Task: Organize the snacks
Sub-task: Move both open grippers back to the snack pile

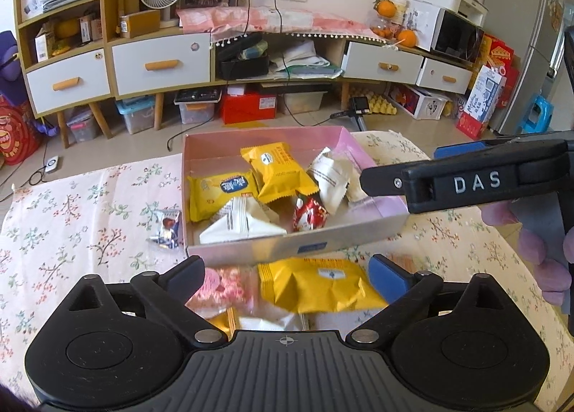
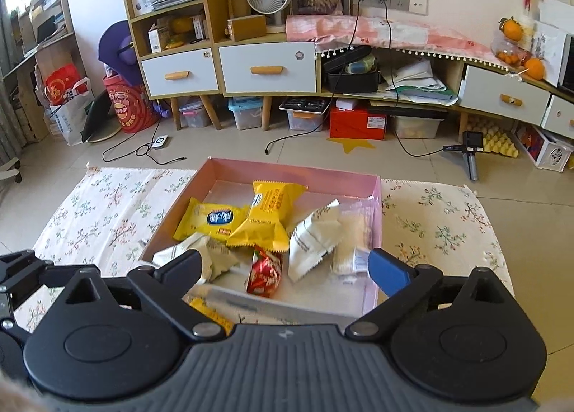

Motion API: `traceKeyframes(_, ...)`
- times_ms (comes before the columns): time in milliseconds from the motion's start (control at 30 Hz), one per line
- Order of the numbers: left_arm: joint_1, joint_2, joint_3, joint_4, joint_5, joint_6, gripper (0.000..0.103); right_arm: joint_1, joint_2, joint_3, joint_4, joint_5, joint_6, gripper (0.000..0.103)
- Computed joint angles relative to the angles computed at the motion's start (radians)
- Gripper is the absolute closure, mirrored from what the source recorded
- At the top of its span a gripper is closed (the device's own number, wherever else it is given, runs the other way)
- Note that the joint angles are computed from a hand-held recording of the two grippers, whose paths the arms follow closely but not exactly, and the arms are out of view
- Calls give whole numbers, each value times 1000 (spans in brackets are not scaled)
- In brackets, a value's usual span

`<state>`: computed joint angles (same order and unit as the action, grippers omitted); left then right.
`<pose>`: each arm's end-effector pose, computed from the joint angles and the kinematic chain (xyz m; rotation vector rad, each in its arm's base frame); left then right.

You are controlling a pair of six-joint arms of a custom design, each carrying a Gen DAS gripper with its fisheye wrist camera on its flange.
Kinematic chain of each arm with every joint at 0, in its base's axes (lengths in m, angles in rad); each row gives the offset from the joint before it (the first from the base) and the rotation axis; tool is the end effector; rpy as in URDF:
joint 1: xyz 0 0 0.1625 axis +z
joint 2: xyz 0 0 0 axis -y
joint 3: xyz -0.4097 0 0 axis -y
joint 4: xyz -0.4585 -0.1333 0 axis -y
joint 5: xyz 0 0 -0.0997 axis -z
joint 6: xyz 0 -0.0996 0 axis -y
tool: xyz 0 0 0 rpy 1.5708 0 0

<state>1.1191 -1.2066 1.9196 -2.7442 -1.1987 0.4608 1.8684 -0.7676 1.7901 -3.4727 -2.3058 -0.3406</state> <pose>-0.1195 -0.6348 0.2066 1.0835 2.4782 -0.6309 0.2554 -0.6060 0.0854 0.3125 -2.2188 1.0187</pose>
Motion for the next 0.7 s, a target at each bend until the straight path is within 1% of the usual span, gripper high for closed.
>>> traceKeyframes(200,-8,-43,43,7,19,4,3,13,0,34,-33,-25,-20,2)
traceKeyframes(433,-6,-77,87,-3,33,11,2,16,-10,79,-64,-16,10,1)
traceKeyframes(600,4,-99,120,-33,26,31,2,17,0,103,-102,-22,-1,0)
traceKeyframes(700,5,-104,130,-43,34,46,2,18,9,113,-120,-29,-29,0)
